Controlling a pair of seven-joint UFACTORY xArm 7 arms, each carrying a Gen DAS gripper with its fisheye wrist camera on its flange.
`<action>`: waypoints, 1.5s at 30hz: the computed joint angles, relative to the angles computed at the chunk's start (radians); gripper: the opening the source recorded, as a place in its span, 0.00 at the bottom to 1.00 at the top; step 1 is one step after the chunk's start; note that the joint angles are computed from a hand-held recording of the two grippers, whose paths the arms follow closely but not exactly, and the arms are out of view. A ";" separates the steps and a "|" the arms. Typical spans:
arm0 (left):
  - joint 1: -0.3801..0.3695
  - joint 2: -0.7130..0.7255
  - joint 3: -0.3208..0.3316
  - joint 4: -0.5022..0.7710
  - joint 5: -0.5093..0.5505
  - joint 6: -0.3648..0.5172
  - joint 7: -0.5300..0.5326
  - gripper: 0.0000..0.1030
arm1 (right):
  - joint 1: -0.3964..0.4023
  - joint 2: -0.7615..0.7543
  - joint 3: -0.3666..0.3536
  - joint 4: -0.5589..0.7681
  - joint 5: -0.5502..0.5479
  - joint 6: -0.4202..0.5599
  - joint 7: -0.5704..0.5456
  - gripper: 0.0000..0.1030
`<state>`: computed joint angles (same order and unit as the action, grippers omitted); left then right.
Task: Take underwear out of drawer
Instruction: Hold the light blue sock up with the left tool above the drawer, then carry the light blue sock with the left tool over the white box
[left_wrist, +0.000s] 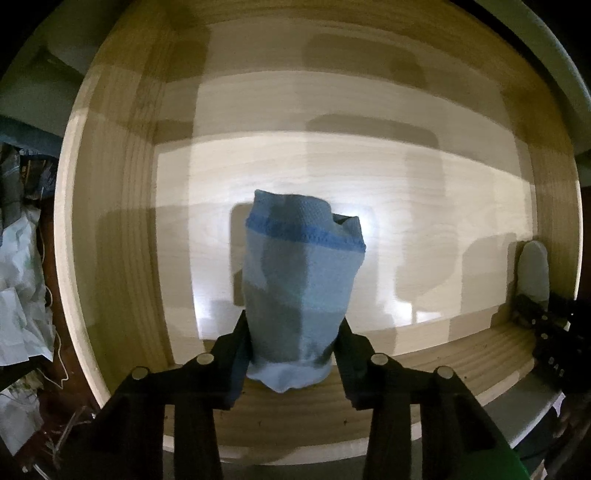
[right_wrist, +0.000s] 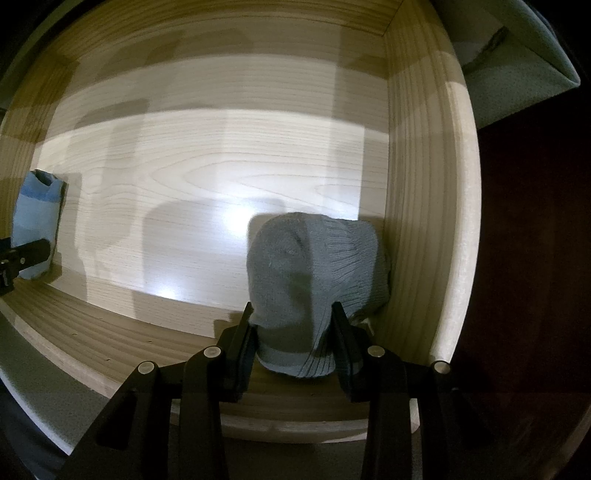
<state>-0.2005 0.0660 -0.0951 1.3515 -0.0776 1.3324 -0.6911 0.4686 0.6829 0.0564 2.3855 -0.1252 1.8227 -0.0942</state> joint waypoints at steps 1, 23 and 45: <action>-0.002 -0.003 -0.001 0.001 0.003 0.001 -0.002 0.40 | -0.001 -0.004 0.000 -0.007 0.000 -0.004 -0.001 0.33; -0.025 -0.152 -0.032 0.078 0.096 0.058 0.029 0.40 | -0.001 0.005 -0.005 0.007 -0.014 0.010 -0.009 0.33; -0.058 0.000 -0.032 0.639 0.342 0.091 0.067 0.40 | 0.010 0.033 -0.019 0.055 -0.029 0.041 -0.015 0.33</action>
<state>-0.2587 0.0655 -0.1268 1.9901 0.2647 1.4237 -0.6241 0.4785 0.7162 0.0377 2.4405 -0.1543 1.8636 -0.1095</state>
